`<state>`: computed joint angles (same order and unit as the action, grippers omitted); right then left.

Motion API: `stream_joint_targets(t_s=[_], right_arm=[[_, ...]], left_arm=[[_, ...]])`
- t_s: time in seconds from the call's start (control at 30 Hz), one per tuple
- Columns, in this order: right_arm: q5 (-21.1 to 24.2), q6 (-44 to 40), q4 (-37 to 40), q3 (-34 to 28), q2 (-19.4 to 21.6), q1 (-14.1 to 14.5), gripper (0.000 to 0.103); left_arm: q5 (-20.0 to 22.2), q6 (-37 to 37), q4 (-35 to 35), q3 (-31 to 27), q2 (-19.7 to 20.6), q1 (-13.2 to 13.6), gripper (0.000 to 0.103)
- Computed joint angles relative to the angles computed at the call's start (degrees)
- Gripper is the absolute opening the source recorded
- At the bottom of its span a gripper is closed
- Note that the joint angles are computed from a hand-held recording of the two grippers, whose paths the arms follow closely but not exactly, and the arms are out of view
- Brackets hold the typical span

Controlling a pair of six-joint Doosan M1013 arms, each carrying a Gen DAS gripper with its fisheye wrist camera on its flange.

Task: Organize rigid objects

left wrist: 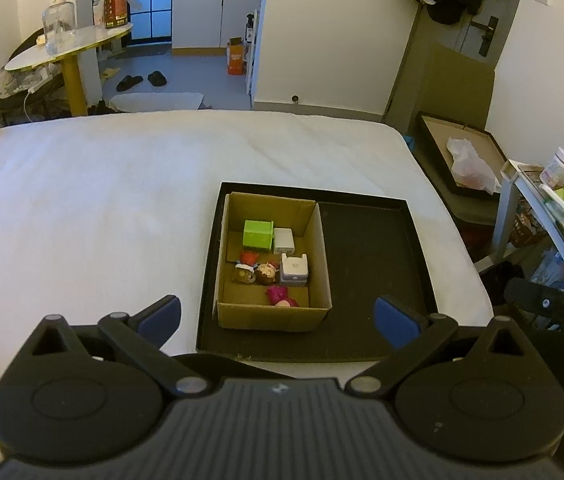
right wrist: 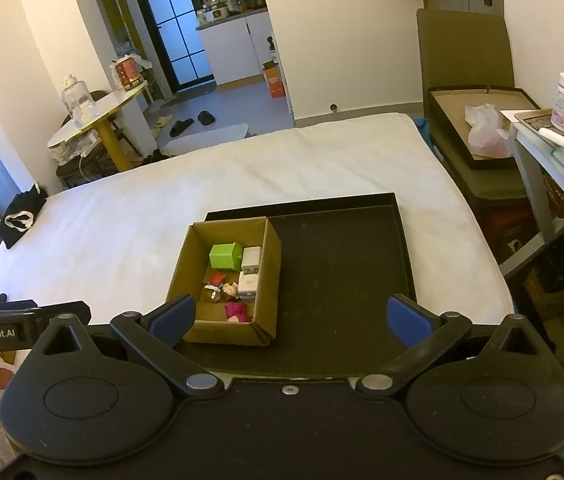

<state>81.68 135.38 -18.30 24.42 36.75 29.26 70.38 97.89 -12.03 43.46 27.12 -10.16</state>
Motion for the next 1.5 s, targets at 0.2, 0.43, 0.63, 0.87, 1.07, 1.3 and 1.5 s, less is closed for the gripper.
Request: stream_joint_targets(t_s=[0.2,0.43,0.63,0.87,1.07,1.3,1.5], right_arm=[[-0.95,-0.13,0.40,1.16,-0.63,0.11,0.103],[-1.13,0.00,0.82,1.31,-0.81,0.11,0.103],[-1.17,-0.35,0.55,1.52,-0.97,0.20,0.103],[-1.27,-0.18,0.42,1.75,-1.13,0.24,0.103],[-1.67,-0.36,0.75,2.06,-1.39,0.25,0.103],[-1.85,-0.16,0.51,2.50,-1.67,0.36,0.103],[-2.09,-0.25,0.65,2.85,-1.89,0.36,0.103]], left_arm=[[0.20,0.47,0.52,-0.15,0.02,-0.25,0.102],[-0.22,0.85,1.03,0.19,-0.34,-0.47,0.102],[-0.17,0.91,1.02,0.44,-0.59,-0.54,0.102],[-0.39,0.85,0.87,0.95,-0.93,-0.55,0.102],[-0.67,1.03,0.80,1.29,-1.17,-0.61,0.102],[-0.79,1.03,0.73,1.70,-1.44,-0.61,0.102],[-0.88,1.02,0.74,2.00,-1.64,-0.61,0.102]])
